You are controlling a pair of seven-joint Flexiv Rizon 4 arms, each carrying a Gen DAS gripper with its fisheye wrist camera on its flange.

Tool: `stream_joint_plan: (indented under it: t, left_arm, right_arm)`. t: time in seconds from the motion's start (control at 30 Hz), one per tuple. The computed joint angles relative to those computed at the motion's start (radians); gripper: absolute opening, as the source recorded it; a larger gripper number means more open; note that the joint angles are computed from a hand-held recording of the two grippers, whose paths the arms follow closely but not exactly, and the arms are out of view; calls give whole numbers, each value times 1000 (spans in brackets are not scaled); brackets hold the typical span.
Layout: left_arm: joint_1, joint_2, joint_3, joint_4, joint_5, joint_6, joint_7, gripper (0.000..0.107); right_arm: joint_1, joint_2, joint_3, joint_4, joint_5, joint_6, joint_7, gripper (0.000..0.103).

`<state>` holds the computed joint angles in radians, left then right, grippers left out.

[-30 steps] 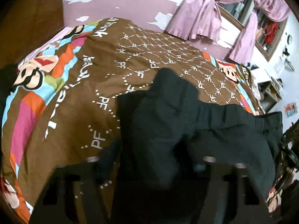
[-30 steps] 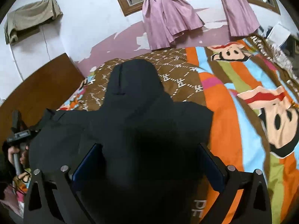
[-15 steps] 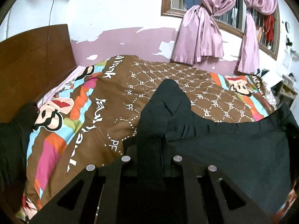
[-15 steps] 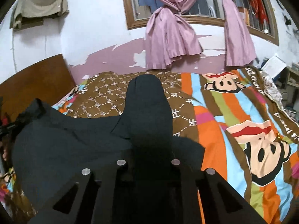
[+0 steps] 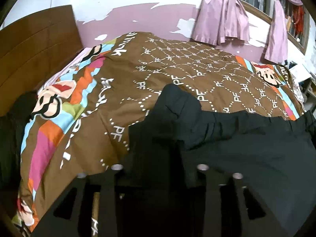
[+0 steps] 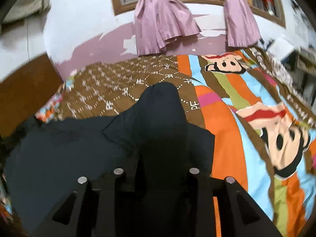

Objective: Fold large clothes

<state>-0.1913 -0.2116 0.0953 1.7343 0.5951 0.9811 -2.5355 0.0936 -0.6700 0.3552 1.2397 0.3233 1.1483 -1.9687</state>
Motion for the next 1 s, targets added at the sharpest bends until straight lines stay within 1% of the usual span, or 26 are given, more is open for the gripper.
stream_joint_plan:
  t: [0.03,0.07,0.1,0.13,0.17,0.2,0.27,0.3,0.33,0.37,0.4,0.47,0.53,0.6,0.67,0.77,0.93,1.0]
  left_arm:
    - [-4,8,3,4,2,-11,-14,51]
    - [-10,16,2,6,7,-19,-34,58]
    - [-14,28,2,14,12,-16,-60,61]
    - [-16,46,3,30,23,3,-95,62]
    - [-18,61,1,41,40,18,-123,65]
    - [-22,76,-2,48,65,23,-153,71]
    - [-34,109,-16,53,130,21,-218,80]
    - [-31,120,-27,55,144,28,-228,81]
    - [-26,131,-39,69,138,56,-216,81]
    - [-17,136,-52,76,110,78,-185,81]
    - [-12,139,-62,84,96,99,-166,81]
    - [-22,142,-83,85,115,117,-164,82]
    - [-34,137,-100,76,137,112,-151,83]
    - [-55,120,-119,55,161,79,-106,88]
    - [-79,102,-126,36,195,52,-88,89]
    - [-114,72,-126,19,237,23,-75,89]
    - [-154,32,-107,-2,296,-3,-91,92]
    - [-161,20,-100,-5,294,-10,-80,95]
  right_arm:
    - [-15,4,14,1,24,1,4,51]
    - [-33,12,31,10,54,14,1,61]
    - [-42,21,42,17,74,29,-6,74]
    - [-63,32,68,29,106,50,-34,80]
    - [-78,43,88,35,129,59,-58,82]
    - [-82,59,93,48,142,73,-72,84]
    - [-79,87,94,73,158,110,-95,92]
    - [-98,102,124,87,184,128,-139,98]
    - [-117,113,153,95,210,132,-182,103]
    - [-142,130,189,110,242,132,-240,103]
    - [-151,142,203,120,267,128,-276,103]
    - [-177,171,237,143,322,87,-357,103]
    - [-183,198,240,169,354,45,-406,103]
    - [-183,219,237,194,378,-1,-447,103]
    - [-156,242,208,230,369,-19,-467,103]
    - [-85,262,146,286,339,22,-487,103]
    - [27,259,43,354,250,73,-456,103]
    - [17,243,50,339,251,35,-447,103]
